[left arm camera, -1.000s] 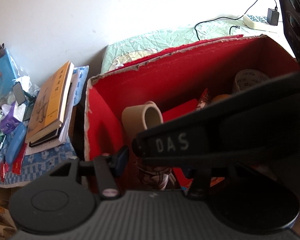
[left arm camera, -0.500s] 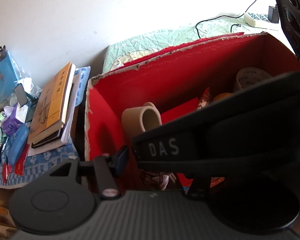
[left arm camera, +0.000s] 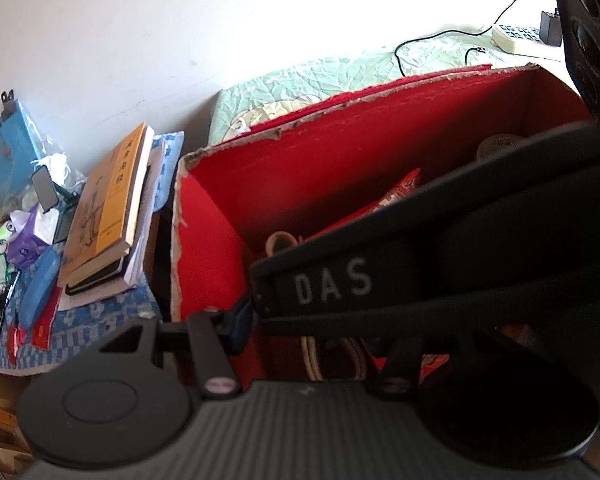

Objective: Organize objects
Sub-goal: 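Open the right gripper to release the keychain inside the box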

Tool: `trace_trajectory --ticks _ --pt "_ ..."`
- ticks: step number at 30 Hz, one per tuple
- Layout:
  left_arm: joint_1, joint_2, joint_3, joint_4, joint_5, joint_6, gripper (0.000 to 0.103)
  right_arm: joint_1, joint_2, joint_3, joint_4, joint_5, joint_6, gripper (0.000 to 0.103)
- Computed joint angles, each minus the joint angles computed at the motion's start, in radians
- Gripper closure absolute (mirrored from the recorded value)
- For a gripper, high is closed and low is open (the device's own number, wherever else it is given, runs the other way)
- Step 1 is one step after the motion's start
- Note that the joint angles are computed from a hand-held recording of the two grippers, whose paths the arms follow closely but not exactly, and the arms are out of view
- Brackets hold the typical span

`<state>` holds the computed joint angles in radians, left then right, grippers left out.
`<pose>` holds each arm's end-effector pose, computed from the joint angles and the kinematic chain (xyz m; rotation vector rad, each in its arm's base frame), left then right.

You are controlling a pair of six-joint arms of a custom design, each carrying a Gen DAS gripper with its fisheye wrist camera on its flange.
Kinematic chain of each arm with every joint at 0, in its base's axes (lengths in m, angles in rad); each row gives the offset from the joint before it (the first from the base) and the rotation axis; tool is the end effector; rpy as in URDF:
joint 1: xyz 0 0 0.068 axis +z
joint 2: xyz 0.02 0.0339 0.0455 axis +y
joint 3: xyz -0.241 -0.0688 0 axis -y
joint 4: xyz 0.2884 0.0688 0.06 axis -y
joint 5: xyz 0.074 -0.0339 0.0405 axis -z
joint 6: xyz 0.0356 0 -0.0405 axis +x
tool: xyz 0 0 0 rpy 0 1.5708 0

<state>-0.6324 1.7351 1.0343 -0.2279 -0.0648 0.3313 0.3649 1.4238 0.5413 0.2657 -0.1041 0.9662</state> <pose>0.3112 -0.2252 0.1234 1.1334 2.2253 -0.0445 0.2822 0.1118 0.1040 0.6269 2.2325 0.8347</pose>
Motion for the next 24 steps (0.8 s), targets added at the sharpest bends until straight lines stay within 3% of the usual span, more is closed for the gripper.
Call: trace_trajectory --ticks 24 --pt "-0.002 0.007 0.002 0.009 0.001 0.004 0.047 -0.02 -0.01 -0.025 0.02 -0.016 0.011 0.063"
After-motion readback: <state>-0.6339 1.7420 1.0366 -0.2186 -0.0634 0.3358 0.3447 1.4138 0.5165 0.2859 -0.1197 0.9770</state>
